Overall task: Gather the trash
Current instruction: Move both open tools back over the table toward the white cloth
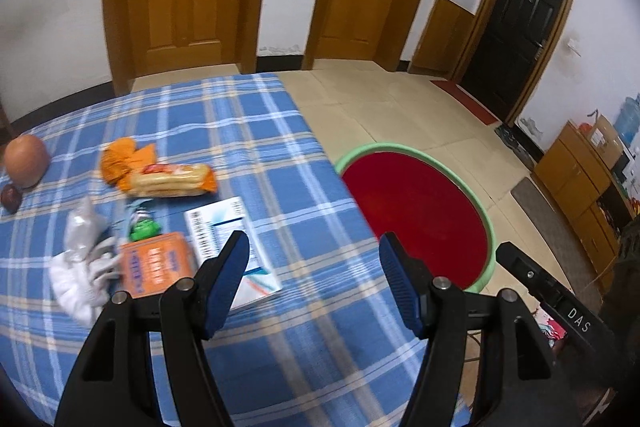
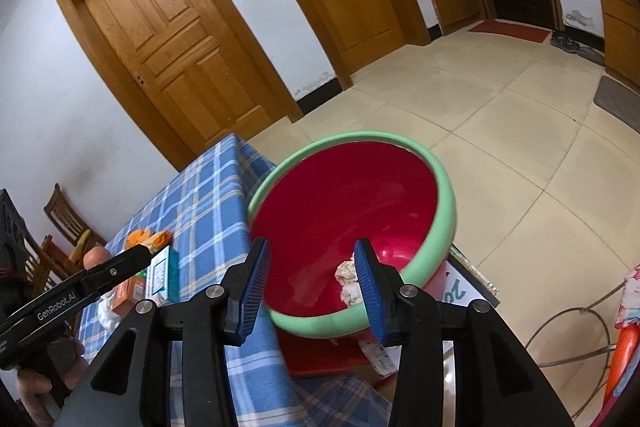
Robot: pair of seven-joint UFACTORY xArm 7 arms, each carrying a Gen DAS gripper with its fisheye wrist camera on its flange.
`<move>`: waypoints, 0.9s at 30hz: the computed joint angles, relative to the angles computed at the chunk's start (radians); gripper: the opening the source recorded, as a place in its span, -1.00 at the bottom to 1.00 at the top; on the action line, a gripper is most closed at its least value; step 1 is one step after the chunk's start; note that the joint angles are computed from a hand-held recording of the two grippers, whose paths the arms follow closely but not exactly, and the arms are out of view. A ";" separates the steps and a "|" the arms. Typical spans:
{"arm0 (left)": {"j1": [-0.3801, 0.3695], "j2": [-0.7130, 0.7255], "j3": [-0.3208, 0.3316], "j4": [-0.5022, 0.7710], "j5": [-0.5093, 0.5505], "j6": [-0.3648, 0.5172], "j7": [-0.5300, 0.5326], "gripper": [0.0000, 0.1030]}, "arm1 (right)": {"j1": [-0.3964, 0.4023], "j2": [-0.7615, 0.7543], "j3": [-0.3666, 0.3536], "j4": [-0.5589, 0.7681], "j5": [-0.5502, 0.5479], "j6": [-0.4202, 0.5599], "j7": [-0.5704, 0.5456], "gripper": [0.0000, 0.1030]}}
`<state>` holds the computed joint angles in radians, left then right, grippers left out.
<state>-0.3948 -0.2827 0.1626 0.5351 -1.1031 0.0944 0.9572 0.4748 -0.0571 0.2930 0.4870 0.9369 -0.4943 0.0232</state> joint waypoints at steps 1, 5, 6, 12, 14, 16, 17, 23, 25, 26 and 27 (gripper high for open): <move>0.014 -0.011 0.001 -0.009 0.010 0.000 -0.007 0.30 | 0.003 0.004 0.006 0.010 0.014 0.001 -0.016 -0.12; 0.051 -0.056 0.013 -0.049 0.074 -0.004 -0.057 0.30 | 0.020 0.018 0.013 0.044 0.054 0.007 -0.064 -0.10; 0.053 -0.064 0.024 -0.057 0.092 -0.005 -0.070 0.30 | 0.026 0.025 0.014 0.055 0.064 0.009 -0.079 -0.09; 0.065 -0.112 0.105 -0.106 0.192 -0.029 -0.134 0.30 | 0.064 0.065 0.002 0.111 0.077 0.012 -0.116 -0.01; 0.068 -0.124 0.136 -0.117 0.219 -0.039 -0.147 0.30 | 0.079 0.082 -0.004 0.134 0.085 0.017 -0.130 -0.01; 0.066 -0.128 0.169 -0.124 0.243 -0.050 -0.159 0.30 | 0.099 0.101 -0.011 0.163 0.106 0.026 -0.163 -0.01; 0.066 -0.128 0.183 -0.126 0.255 -0.054 -0.168 0.30 | 0.108 0.106 -0.015 0.171 0.114 0.028 -0.175 0.00; 0.069 -0.113 0.265 -0.135 0.325 -0.076 -0.218 0.30 | 0.168 0.151 -0.035 0.244 0.194 0.045 -0.288 0.06; 0.074 -0.096 0.285 -0.136 0.352 -0.091 -0.235 0.30 | 0.186 0.166 -0.043 0.270 0.227 0.052 -0.328 0.10; 0.069 -0.088 0.299 -0.135 0.363 -0.096 -0.242 0.30 | 0.194 0.177 -0.048 0.287 0.243 0.058 -0.350 0.10; 0.055 -0.079 0.319 -0.132 0.369 -0.101 -0.248 0.30 | 0.205 0.188 -0.054 0.306 0.270 0.064 -0.383 0.11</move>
<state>-0.3400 -0.3619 0.4814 0.4029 -0.7339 -0.0062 0.7092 0.6796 0.1306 0.2392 0.7928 1.2069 -0.4301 -0.3600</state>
